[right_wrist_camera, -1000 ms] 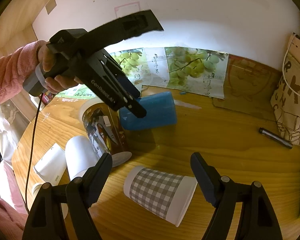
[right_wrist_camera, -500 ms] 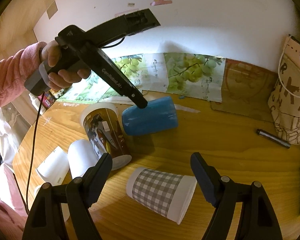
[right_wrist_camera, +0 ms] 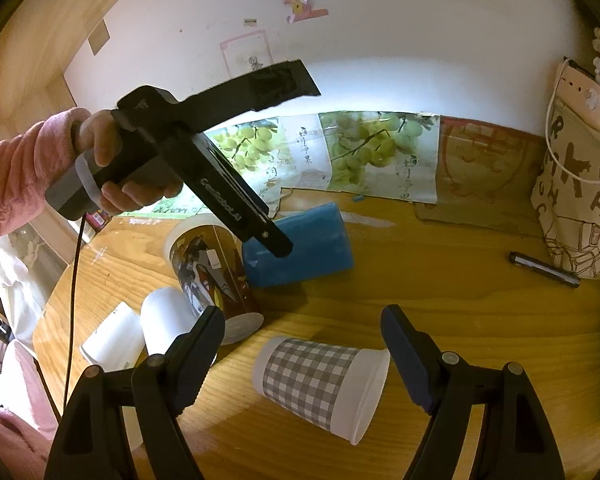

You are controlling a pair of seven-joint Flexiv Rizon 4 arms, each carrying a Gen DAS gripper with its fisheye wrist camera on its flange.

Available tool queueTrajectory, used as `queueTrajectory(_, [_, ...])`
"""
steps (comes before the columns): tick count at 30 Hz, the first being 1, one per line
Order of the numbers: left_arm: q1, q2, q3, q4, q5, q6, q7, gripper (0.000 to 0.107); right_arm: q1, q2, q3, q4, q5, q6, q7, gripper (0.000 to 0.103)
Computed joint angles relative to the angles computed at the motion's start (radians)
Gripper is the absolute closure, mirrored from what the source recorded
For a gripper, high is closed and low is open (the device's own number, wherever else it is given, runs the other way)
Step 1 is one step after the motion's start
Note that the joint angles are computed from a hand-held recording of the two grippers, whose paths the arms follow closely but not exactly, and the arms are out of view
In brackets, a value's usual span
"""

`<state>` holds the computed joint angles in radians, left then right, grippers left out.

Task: Flip cup upright
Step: 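Lift the blue cup off the desk with the left gripper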

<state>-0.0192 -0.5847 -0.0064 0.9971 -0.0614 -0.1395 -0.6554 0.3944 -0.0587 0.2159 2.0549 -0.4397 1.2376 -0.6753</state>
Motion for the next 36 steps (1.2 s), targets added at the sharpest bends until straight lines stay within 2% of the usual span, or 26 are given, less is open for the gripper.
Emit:
queueTrajectory(6, [-0.006, 0.001, -0.003, 0.019, -0.008, 0.008, -0.019, 0.034, 0.0, -0.005, 0.007, -0.007, 0.058, 0.0, -0.049, 0.022])
queueTrajectory(16, [-0.018, -0.024, -0.006, 0.007, -0.026, -0.007, -0.107, 0.032, 0.002, -0.004, 0.008, -0.013, 0.104, -0.017, -0.063, 0.022])
queueTrajectory(21, [-0.03, 0.001, -0.008, 0.051, -0.024, 0.017, -0.121, 0.032, 0.0, -0.001, 0.008, -0.012, 0.117, -0.019, -0.065, 0.022])
queueTrajectory(36, [-0.055, 0.022, -0.005, 0.074, -0.01, 0.024, -0.216, 0.034, -0.002, 0.003, 0.028, -0.051, 0.32, -0.068, -0.173, 0.022])
